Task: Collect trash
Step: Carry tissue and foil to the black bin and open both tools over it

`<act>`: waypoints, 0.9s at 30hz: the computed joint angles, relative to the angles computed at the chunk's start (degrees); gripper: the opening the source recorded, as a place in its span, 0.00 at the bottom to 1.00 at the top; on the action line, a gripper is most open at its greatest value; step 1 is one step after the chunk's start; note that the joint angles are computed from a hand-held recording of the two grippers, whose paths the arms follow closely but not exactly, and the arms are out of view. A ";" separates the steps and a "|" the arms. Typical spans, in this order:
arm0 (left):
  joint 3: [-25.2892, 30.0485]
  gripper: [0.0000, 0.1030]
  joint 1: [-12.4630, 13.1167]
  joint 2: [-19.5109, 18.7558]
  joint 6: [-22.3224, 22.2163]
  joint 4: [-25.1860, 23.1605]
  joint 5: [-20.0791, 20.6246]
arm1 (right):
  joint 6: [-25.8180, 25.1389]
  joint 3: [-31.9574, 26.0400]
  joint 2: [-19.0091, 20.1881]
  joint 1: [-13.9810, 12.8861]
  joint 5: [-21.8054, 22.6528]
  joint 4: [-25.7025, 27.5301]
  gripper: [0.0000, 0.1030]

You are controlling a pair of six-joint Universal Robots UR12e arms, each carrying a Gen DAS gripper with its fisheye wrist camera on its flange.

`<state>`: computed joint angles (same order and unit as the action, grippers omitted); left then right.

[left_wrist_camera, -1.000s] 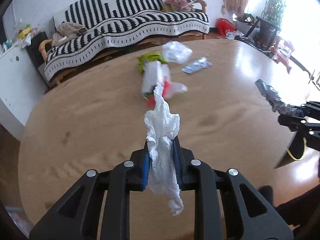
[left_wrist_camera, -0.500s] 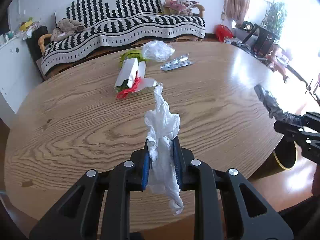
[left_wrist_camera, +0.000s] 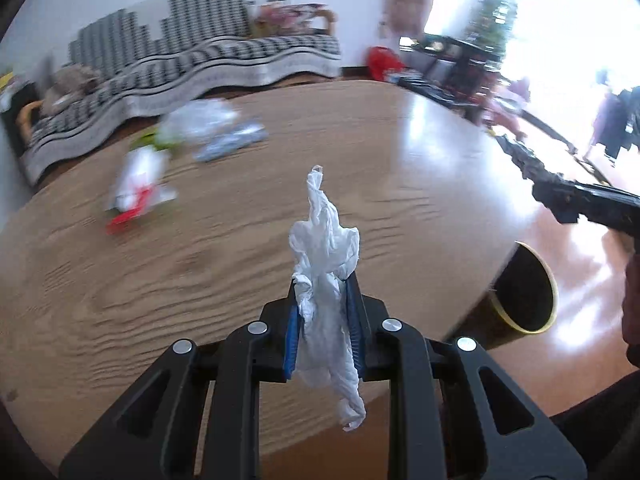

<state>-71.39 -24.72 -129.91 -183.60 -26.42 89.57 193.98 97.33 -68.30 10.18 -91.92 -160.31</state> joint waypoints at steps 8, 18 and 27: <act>12.01 0.20 -4.75 -7.92 3.48 -4.69 -9.84 | 6.62 7.76 -5.74 -6.47 -4.10 -0.67 0.30; 29.14 0.20 -9.07 -18.47 4.70 -16.60 -20.42 | 14.80 11.94 -8.23 -11.77 -7.08 5.92 0.30; 41.52 0.20 -10.34 -25.42 4.70 -25.50 -22.95 | 15.54 10.77 -6.87 -12.47 -6.45 7.54 0.31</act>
<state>-29.87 -35.06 -155.33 -178.90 -51.92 66.62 209.52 108.10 -75.17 -2.29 -98.38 -152.77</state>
